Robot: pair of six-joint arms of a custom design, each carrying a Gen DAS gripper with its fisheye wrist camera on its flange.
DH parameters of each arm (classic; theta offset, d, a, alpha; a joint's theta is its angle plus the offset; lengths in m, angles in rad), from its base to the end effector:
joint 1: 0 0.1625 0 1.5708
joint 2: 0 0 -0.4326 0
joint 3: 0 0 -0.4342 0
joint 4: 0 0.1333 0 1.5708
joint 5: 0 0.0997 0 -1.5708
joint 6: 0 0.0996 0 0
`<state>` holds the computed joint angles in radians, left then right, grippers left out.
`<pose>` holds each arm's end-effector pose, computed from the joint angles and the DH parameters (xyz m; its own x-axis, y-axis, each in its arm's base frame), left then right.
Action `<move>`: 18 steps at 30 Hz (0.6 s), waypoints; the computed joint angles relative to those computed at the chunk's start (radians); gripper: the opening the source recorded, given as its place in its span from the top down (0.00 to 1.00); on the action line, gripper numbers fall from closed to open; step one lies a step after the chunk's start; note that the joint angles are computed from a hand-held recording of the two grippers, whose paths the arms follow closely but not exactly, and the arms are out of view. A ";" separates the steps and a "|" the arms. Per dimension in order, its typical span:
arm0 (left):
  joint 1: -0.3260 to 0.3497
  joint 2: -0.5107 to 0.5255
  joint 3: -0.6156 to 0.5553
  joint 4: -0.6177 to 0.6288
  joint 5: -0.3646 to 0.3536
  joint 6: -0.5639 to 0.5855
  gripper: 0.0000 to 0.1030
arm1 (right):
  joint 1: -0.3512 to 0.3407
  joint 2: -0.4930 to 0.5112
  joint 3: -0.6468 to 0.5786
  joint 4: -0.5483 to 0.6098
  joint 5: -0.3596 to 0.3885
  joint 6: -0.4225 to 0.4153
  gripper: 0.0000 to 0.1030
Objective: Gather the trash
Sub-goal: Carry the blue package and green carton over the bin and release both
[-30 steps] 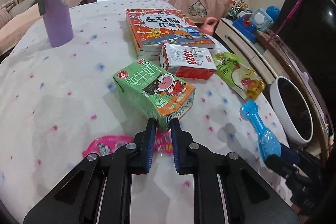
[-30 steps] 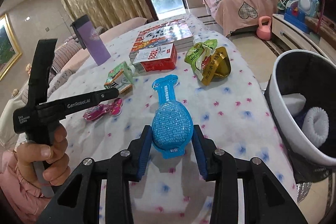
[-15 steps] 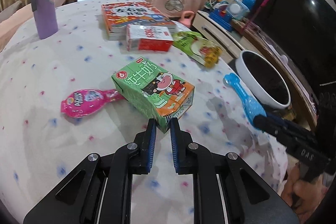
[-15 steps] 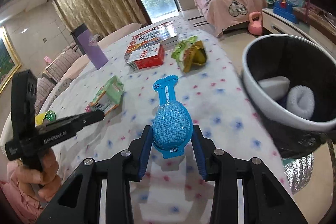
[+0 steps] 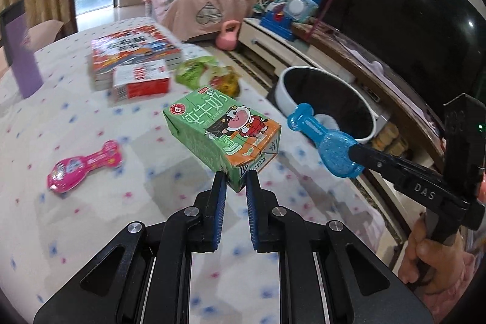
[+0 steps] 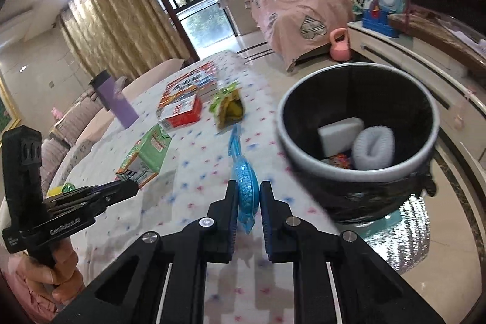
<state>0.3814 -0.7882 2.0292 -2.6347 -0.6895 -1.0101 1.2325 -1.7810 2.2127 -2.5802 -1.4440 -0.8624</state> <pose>-0.4161 -0.3933 -0.0215 -0.8326 0.0306 -0.5531 0.3922 0.7377 -0.5495 -0.0089 -0.4650 0.3756 -0.8349 -0.4283 0.3458 -0.5471 0.7147 -0.4357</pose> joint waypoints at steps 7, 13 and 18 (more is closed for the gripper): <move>0.004 0.012 -0.020 0.006 -0.006 0.005 0.88 | -0.018 0.007 -0.013 0.017 0.012 -0.008 0.86; 0.007 0.027 -0.043 -0.005 -0.002 0.043 0.88 | -0.027 -0.002 -0.017 0.030 0.030 -0.014 0.86; 0.012 0.064 -0.094 -0.043 -0.006 0.119 0.89 | -0.035 -0.006 -0.039 0.024 0.047 -0.006 0.86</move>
<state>0.3931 -0.7241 1.9354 -2.6779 -0.6950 -0.8915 1.1978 -1.7872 2.1732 -2.5560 -1.3974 -0.8688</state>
